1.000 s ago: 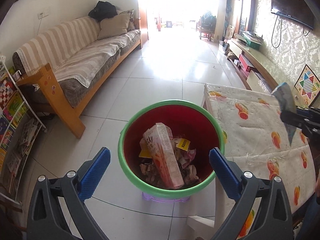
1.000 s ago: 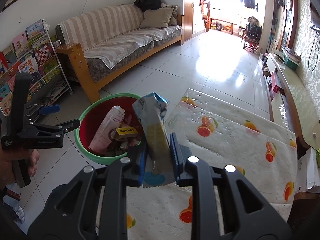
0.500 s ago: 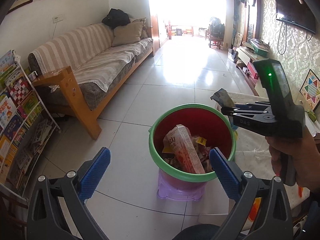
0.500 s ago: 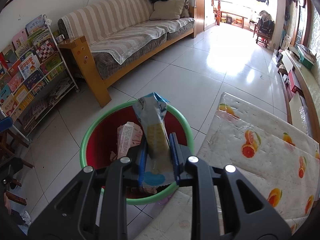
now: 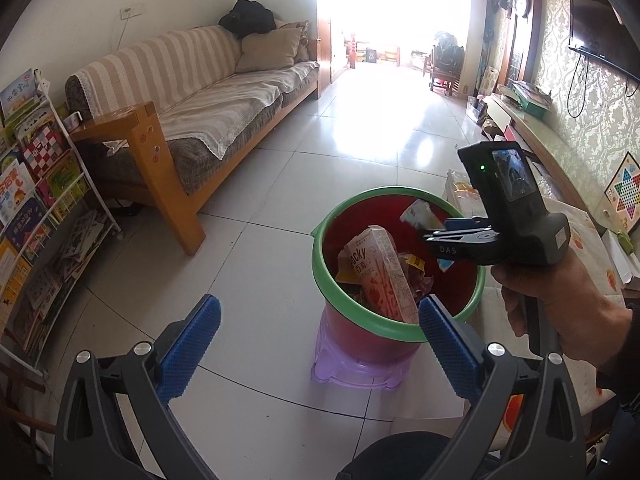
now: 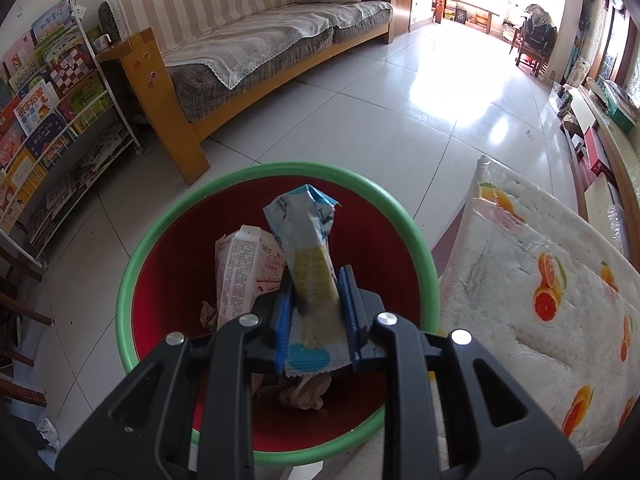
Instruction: Collect trash
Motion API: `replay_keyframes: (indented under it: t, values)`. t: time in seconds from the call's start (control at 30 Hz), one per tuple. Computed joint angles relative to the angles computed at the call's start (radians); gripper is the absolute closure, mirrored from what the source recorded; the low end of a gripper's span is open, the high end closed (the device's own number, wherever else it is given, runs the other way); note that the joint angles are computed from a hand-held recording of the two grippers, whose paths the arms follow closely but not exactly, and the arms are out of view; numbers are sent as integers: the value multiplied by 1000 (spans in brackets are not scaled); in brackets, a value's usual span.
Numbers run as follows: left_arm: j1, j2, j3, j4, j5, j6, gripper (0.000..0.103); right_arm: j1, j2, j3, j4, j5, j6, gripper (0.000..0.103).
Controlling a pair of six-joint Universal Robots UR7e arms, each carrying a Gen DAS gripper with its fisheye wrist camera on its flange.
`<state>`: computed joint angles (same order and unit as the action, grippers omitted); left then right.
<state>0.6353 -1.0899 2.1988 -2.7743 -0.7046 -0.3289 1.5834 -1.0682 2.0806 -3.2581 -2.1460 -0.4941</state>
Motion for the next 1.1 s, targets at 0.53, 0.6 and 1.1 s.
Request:
replay_keyframes:
  t: [0.53,0.6,1.1]
  values:
    - [-88,45,-23,28,5,-57,8,76,-166,154,-128,-9,-46,5]
    - [-111,67,-28,20,-7,-68,8,91,-226,196,-148,-13,-55,5]
    - [-340,303,-85,-200,-5,-138,8,2,-853,468,-69,-19,-51,5]
